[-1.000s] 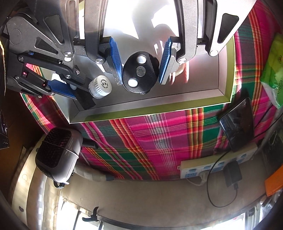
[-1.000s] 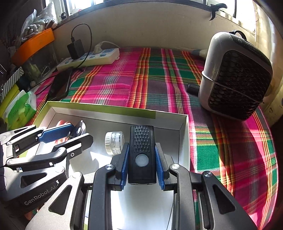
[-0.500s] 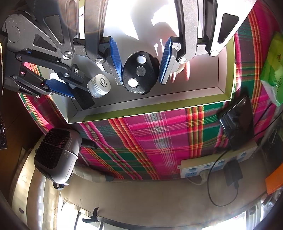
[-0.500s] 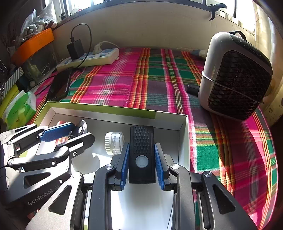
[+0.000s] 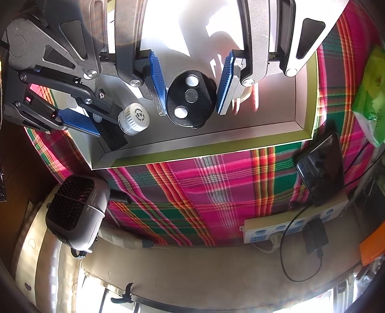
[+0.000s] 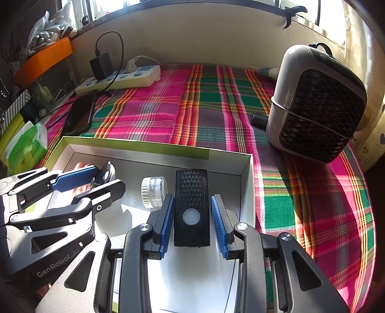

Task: Organize objects
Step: 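Open both grippers to drop the remote and holder into the box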

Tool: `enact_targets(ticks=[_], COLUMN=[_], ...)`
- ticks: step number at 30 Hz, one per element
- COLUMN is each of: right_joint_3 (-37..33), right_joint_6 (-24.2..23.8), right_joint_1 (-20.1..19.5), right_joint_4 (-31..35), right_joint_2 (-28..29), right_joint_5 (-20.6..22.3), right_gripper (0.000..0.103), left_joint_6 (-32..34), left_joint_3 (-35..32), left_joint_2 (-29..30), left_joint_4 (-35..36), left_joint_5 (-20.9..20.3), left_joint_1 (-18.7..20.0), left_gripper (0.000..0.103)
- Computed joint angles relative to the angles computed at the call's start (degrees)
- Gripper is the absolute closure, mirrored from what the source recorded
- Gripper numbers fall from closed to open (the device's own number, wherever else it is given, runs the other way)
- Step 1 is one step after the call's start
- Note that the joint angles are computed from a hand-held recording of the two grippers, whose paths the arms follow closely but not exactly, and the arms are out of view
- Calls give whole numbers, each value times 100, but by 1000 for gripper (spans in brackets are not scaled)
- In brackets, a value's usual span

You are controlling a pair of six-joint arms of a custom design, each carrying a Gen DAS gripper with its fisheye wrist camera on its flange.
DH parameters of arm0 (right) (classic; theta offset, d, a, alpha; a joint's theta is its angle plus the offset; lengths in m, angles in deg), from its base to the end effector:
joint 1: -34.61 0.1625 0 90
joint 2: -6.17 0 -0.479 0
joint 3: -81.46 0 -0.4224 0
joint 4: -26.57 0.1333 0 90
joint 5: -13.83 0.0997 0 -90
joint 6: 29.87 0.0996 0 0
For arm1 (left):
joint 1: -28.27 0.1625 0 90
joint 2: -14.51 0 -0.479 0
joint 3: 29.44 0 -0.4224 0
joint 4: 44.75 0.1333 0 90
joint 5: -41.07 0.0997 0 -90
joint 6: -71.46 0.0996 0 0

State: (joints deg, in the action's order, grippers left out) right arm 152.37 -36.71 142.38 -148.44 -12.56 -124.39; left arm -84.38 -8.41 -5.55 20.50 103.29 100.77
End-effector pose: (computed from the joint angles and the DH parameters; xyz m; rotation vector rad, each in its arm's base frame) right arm 0.3103 -0.7747 -0.0191 0.1898 -2.2627 0.7561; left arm -0.0741 -0.8328 0.1988 0.7954 2.4702 -0.5075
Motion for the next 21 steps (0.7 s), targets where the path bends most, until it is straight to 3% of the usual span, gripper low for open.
enact_targets(ticks=[11, 21], right_joint_3=[79, 277], right_joint_6=[-41, 17], right_joint_1=[34, 76], right_joint_4=[-125, -308], right_joint_2=[-11, -88], right_joint_5=[-65, -78], right_gripper=[63, 57], left_joint_6=[-36, -64], left_joint_3=[228, 912], left_joint_2=[-146, -554], left_joint_4=[-96, -421], left_joint_5=[-19, 55], left_joint_1=[5, -6], left_gripper=[64, 64])
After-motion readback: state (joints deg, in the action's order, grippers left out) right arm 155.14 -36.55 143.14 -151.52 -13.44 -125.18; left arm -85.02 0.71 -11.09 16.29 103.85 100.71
